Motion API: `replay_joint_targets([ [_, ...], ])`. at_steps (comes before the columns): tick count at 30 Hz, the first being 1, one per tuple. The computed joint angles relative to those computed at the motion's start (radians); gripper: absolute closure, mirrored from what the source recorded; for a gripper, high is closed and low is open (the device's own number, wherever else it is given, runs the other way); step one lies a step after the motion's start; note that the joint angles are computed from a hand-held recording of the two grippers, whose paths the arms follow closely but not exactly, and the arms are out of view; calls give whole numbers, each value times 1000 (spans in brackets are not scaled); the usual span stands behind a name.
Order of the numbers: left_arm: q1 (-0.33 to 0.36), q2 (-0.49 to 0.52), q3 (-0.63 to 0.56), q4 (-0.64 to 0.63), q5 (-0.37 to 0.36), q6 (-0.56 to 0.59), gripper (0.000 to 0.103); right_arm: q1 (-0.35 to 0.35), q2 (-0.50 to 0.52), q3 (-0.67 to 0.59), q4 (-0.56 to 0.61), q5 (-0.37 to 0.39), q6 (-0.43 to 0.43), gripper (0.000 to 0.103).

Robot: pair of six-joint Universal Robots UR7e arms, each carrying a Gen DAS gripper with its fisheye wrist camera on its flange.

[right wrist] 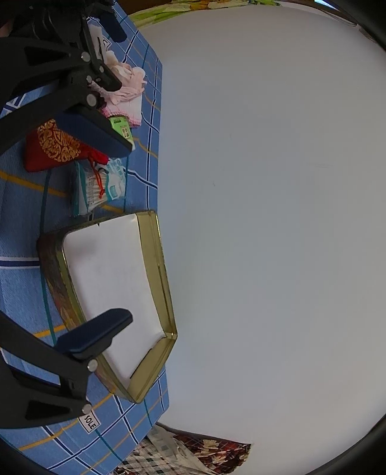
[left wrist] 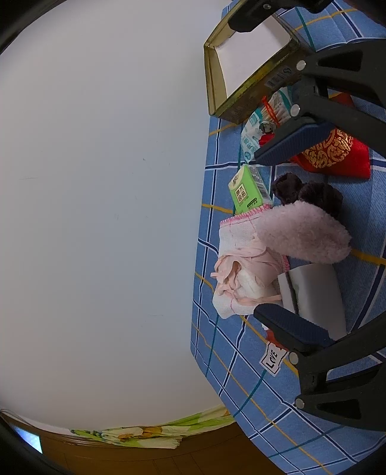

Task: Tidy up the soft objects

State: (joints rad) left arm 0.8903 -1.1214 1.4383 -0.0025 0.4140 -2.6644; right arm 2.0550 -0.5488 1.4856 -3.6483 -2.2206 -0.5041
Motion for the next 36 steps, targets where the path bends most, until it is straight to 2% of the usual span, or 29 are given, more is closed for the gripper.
replay_joint_targets([
  [20, -2, 1, -3, 14, 0, -2, 7, 7, 9, -4, 7, 1, -18, 0],
  [32, 0, 8, -18, 60, -1, -29, 7, 7, 5, 0, 40, 6, 6, 0],
  [34, 1, 7, -18, 48, -13, 3, 7, 8, 7, -2, 47, 5, 5, 0],
  [36, 2, -15, 10, -71, -53, 128, 7, 9, 6, -2, 56, 5, 2, 3],
])
